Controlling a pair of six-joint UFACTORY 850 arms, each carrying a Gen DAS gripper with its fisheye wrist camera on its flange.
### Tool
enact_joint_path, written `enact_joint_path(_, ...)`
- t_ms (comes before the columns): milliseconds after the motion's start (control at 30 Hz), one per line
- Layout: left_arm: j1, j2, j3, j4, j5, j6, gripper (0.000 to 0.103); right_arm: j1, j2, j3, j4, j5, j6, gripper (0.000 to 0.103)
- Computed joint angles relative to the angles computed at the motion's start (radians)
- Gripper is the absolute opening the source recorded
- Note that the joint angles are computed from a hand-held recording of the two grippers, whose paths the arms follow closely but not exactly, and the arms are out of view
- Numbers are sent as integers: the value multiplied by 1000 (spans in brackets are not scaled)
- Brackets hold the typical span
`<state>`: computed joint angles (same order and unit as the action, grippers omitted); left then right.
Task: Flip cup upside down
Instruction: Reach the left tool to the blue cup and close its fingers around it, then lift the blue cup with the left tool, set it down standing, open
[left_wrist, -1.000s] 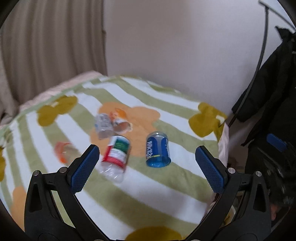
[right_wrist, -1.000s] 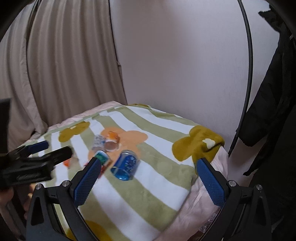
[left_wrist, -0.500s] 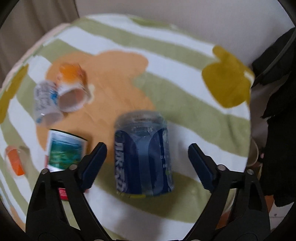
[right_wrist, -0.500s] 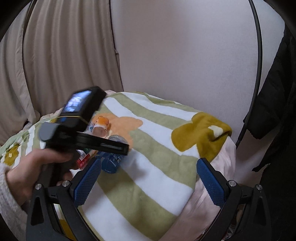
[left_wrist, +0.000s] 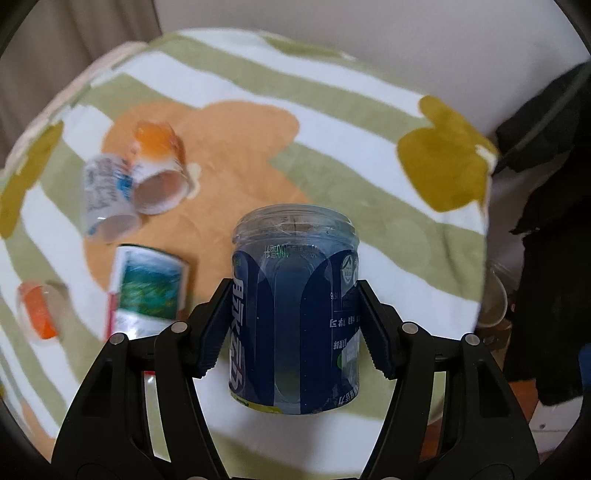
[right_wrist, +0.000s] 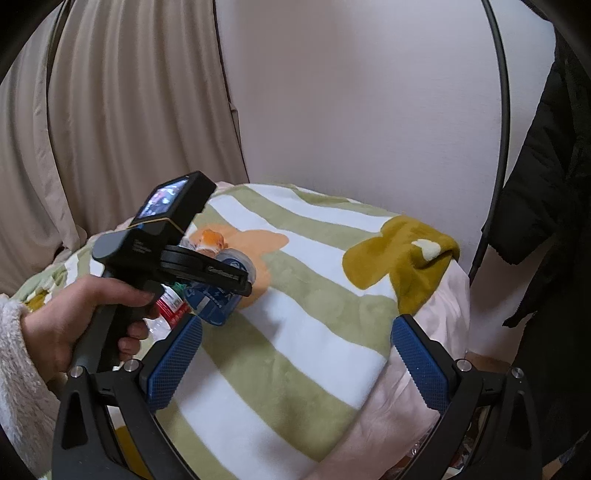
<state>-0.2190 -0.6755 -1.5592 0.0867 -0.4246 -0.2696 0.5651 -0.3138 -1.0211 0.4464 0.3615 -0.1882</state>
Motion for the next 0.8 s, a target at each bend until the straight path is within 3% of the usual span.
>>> enact_joint_path(367, 0, 358, 411, 184, 52, -195, 61, 32, 137, 100, -156, 19, 137, 103)
enact_joint_path(567, 24, 378, 526, 87, 81, -168, 61, 60, 151, 120, -196, 13, 168, 103)
enact_joint_path(800, 23, 340, 560, 30, 103, -125, 61, 79, 142, 123, -190, -9, 173, 103)
